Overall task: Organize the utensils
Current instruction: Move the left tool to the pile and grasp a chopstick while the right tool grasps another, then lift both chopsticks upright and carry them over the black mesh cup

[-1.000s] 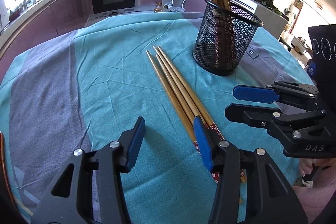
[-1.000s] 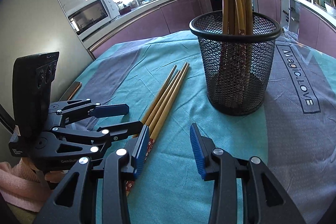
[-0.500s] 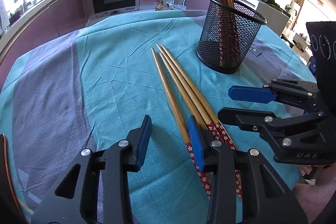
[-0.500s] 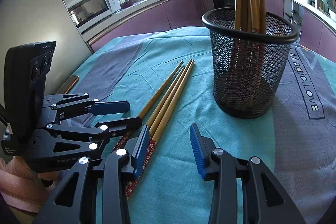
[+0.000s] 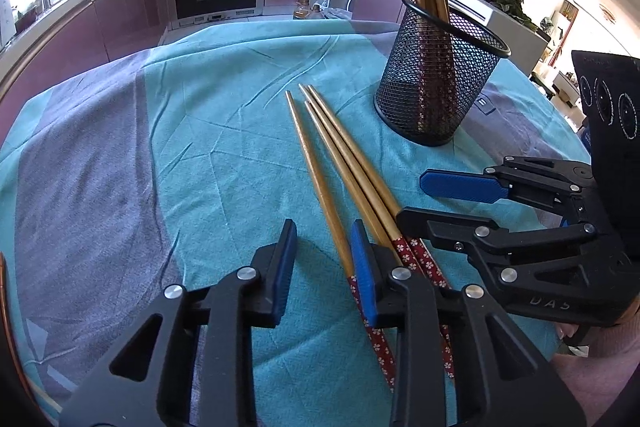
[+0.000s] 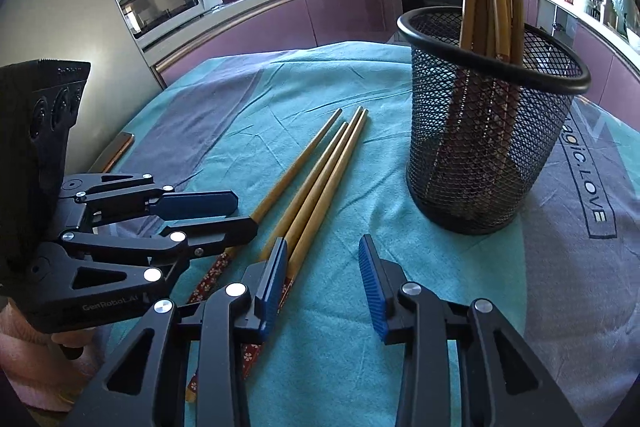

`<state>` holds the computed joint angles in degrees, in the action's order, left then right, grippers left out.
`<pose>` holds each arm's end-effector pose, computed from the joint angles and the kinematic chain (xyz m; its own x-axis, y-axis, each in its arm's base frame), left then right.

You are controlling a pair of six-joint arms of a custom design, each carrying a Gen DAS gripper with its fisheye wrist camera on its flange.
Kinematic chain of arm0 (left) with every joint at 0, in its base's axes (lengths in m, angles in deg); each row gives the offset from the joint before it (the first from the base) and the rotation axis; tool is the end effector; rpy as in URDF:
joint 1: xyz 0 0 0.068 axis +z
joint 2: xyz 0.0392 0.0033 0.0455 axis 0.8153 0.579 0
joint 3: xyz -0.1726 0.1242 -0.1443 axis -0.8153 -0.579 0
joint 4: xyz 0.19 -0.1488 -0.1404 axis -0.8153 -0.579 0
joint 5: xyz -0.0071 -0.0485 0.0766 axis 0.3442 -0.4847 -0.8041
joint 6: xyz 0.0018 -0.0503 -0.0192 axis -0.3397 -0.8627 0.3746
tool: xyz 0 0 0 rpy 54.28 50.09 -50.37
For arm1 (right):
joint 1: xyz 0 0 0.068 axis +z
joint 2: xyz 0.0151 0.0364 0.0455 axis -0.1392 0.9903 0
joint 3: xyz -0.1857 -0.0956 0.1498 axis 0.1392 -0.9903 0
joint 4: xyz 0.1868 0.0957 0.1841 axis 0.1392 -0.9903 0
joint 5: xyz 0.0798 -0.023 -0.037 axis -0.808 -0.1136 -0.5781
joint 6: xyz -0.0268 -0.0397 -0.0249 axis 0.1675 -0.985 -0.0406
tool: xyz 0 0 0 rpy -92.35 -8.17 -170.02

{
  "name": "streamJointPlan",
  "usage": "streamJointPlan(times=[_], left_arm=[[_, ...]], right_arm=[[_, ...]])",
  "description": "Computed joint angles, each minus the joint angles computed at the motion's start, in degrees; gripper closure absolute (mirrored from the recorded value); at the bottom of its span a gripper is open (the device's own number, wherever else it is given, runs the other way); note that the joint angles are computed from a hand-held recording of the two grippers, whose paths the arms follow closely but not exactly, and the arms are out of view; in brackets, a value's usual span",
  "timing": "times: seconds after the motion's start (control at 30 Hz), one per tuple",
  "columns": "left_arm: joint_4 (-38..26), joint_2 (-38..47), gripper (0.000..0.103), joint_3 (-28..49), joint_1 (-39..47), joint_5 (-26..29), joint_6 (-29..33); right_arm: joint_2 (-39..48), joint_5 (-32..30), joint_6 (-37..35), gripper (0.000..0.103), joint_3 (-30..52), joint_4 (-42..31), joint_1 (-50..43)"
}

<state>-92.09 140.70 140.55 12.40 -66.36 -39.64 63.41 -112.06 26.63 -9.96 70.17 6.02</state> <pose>0.2850 -0.2459 0.1221 -0.8101 -0.0175 -0.5861 0.0842 0.9857 -0.1459 0.3411 0.1007 0.1295 -0.6593 -0.4364 -0.6123 -0.6570 0.7304 0.1868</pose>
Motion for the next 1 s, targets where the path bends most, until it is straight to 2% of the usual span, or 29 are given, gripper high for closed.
streamJointPlan(times=[0.23, 0.7, 0.8, 0.93, 1.0], left_arm=[[0.03, 0.51, 0.075, 0.56, 0.46, 0.34, 0.48], [-1.67, 3.62, 0.075, 4.8, 1.81, 1.41, 1.87], [-2.58, 4.65, 0.079, 6.27, 2.09, 1.24, 2.41], [-3.4, 5.5, 0.088, 7.71, 2.75, 1.5, 2.16], [-3.39, 5.86, 0.09, 8.2, 3.18, 1.9, 1.74]], right_arm=[[-0.14, 1.99, 0.14, 0.069, 0.07, -0.1, 0.54], [2.92, 6.12, 2.71, 0.076, 3.09, 1.81, 2.87], [3.84, 6.53, 3.28, 0.078, 3.96, 2.22, 3.21], [5.15, 6.37, 4.83, 0.089, 5.23, 2.54, 3.06], [5.42, 5.51, 5.54, 0.091, 5.45, 2.47, 2.55]])
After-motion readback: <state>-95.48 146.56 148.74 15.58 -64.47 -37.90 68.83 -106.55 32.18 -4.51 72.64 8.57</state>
